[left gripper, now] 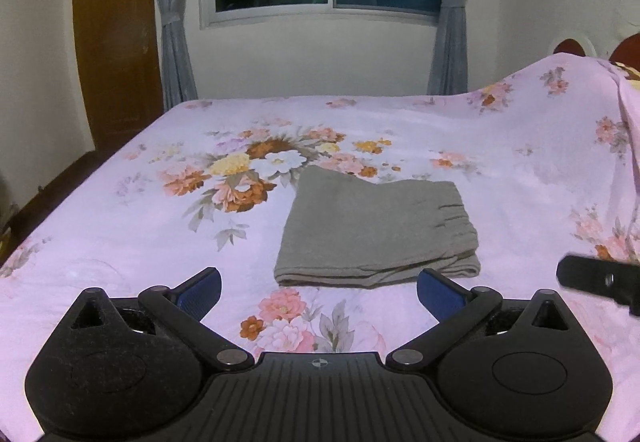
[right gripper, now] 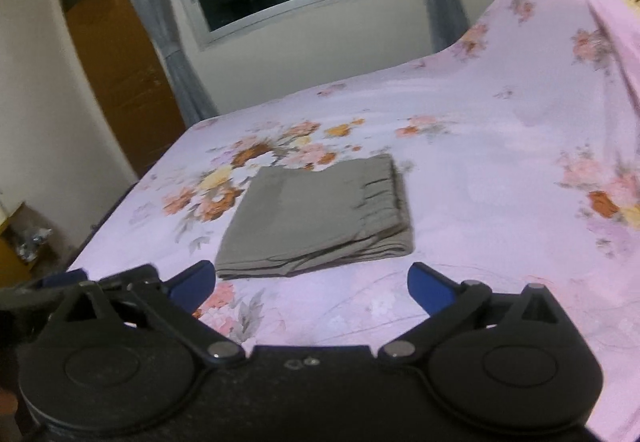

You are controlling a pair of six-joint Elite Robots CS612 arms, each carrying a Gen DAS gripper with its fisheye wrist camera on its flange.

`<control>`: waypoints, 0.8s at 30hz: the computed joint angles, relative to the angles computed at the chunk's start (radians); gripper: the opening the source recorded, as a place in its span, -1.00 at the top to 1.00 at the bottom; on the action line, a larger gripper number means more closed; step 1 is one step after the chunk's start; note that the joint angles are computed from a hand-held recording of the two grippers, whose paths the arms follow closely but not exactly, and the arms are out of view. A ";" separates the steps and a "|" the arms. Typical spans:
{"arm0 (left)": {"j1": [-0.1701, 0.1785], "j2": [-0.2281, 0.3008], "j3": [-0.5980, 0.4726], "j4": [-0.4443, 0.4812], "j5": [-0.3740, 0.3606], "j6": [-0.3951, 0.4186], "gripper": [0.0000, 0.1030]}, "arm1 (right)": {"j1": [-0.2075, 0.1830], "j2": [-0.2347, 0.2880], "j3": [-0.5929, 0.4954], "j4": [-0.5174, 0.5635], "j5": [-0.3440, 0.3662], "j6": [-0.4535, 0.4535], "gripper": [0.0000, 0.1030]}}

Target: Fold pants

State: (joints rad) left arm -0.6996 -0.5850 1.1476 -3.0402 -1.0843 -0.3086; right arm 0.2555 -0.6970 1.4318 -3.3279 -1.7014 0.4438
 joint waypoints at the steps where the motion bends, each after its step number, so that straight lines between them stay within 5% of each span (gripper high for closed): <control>1: -0.002 -0.005 0.009 -0.008 0.003 0.003 -1.00 | 0.004 -0.002 0.004 -0.010 -0.023 -0.011 -1.00; 9: -0.012 -0.020 0.030 -0.031 0.014 0.027 -1.00 | 0.032 0.001 -0.009 -0.016 -0.161 -0.121 -1.00; 24: -0.014 -0.019 0.028 -0.024 0.013 0.029 -1.00 | 0.034 0.002 -0.011 -0.009 -0.156 -0.120 -1.00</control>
State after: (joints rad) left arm -0.7134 -0.6044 1.1756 -3.0640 -1.0708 -0.2794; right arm 0.2895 -0.6953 1.4206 -3.3368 -1.8575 0.3242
